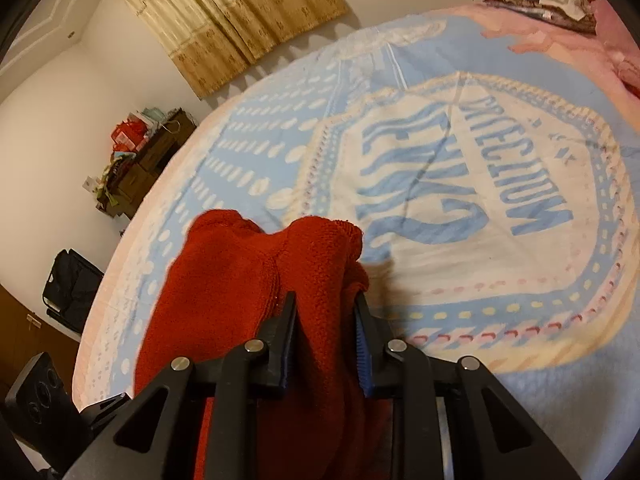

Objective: Fold small clothes
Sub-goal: 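Grasp the red sweater bundle with the left gripper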

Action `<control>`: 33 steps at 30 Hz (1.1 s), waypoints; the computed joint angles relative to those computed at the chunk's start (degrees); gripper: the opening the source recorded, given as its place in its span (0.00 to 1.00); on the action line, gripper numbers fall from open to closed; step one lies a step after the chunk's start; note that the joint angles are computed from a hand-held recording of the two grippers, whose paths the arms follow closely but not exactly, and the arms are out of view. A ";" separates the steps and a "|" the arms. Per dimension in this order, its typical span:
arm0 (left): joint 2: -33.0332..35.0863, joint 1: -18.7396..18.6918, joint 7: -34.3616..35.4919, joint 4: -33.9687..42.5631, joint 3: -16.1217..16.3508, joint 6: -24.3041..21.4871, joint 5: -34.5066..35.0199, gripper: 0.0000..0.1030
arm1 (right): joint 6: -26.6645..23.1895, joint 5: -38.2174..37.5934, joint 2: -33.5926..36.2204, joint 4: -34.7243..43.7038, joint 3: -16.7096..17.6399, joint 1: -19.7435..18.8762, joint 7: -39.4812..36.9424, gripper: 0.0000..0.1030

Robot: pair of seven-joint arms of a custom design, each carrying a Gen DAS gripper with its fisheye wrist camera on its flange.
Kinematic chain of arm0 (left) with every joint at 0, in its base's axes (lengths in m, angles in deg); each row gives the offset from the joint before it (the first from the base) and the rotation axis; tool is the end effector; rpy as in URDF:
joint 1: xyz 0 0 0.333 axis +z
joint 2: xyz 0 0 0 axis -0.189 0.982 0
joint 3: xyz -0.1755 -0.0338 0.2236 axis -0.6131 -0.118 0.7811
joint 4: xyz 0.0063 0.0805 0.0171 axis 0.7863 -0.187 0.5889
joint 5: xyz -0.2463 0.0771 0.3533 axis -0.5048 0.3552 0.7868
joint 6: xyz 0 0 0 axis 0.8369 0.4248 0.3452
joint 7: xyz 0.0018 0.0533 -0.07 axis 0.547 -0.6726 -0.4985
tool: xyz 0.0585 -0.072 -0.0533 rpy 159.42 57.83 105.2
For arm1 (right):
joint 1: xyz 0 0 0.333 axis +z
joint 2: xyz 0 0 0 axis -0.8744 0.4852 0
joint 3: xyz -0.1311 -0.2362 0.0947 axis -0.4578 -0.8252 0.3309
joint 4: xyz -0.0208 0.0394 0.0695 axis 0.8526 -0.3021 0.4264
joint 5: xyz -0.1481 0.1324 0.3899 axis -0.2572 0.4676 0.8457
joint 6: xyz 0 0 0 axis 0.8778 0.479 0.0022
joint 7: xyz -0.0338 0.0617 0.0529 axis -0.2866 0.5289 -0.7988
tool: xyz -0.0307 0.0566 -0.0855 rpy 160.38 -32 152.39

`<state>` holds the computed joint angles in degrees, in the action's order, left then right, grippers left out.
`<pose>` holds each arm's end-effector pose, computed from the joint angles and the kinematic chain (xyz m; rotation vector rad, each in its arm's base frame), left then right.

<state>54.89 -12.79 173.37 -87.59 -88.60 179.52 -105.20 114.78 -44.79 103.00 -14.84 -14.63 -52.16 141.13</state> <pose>0.6167 -0.1865 0.2850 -1.3399 2.4992 -1.2204 0.6792 0.2295 0.2742 -1.4056 1.8328 -0.2371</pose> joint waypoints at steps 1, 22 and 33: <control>-0.28 -0.18 -0.03 -0.23 0.00 0.62 0.24 0.44 | 0.73 0.12 -0.55 -0.63 -0.10 0.30 0.15 0.24; -21.07 -2.04 11.33 -19.70 10.92 6.31 -9.96 0.40 | 2.82 -5.73 5.43 12.35 4.92 8.71 2.69 0.24; -24.95 -1.33 16.86 -24.09 15.54 10.59 -16.55 0.39 | -8.91 -3.65 20.42 38.27 3.65 17.92 -3.34 0.24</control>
